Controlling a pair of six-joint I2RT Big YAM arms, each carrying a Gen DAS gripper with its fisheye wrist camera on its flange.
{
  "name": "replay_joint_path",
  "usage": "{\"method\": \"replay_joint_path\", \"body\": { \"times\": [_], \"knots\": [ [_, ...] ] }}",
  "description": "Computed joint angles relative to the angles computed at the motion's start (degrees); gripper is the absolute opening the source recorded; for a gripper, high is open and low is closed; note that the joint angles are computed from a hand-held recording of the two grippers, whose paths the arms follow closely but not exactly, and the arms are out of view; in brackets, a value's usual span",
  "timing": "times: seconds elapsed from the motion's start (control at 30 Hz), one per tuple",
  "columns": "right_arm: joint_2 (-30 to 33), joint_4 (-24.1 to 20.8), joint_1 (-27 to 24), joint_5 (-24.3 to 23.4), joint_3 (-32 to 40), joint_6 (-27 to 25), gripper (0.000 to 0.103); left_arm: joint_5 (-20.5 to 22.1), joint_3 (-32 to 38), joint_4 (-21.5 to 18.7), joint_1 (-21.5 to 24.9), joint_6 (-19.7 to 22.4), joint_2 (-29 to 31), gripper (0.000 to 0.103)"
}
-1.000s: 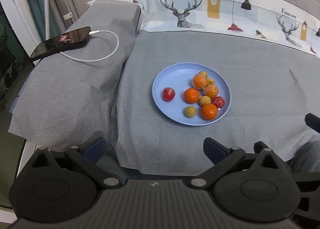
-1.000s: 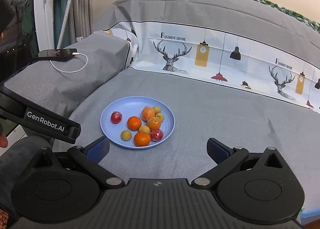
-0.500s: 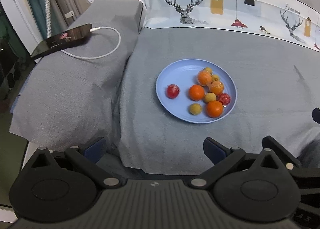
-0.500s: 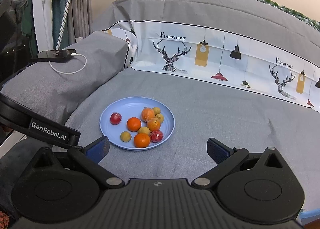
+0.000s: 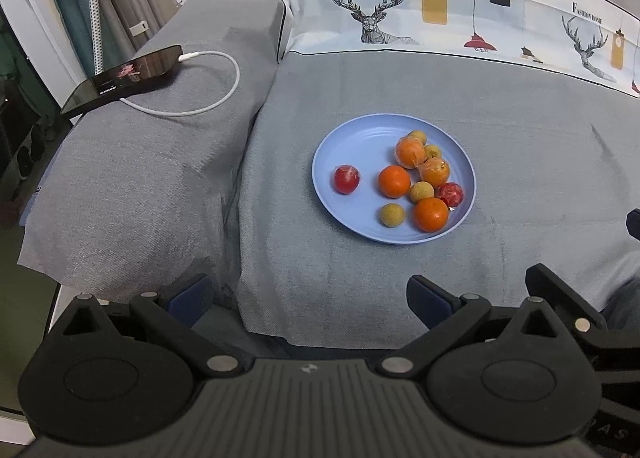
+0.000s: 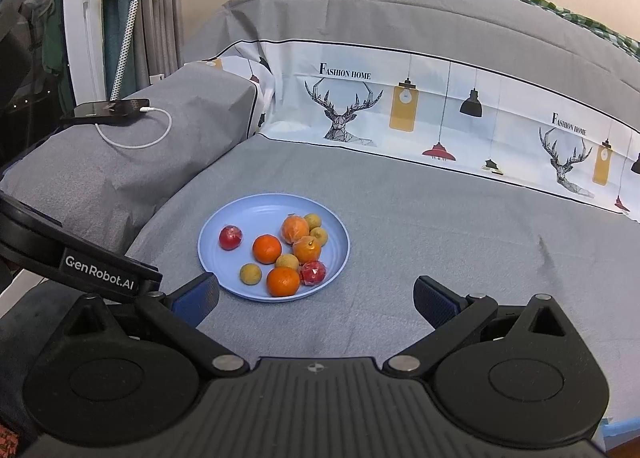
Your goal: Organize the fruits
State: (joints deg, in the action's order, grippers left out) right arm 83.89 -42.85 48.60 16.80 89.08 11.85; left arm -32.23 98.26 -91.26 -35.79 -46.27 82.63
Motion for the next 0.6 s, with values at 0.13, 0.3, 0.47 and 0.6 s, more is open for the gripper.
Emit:
{"method": "replay_joint_path", "body": {
  "times": [0.13,0.3,0.47,0.6],
  "knots": [
    [0.00,0.01,0.00,0.24,-0.08,0.23,0.102,-0.17,0.11,-0.26,-0.15,-0.24,0.14,0.103],
    [0.15,0.00,-0.26,0.24,0.02,0.67,0.102,-0.40,0.23,-0.44,-0.18,-0.35,0.29,0.103],
    [0.22,0.07,-0.28,0.06,0.06,0.58,0.102,-0.40,0.26,-0.48,-0.16,-0.33,0.29,0.103],
    [0.34,0.04,-0.34,-0.03,0.21,0.64,0.102,-0.64,0.23,-0.51,-0.25,-0.23,0.27,0.103]
  ]
}}
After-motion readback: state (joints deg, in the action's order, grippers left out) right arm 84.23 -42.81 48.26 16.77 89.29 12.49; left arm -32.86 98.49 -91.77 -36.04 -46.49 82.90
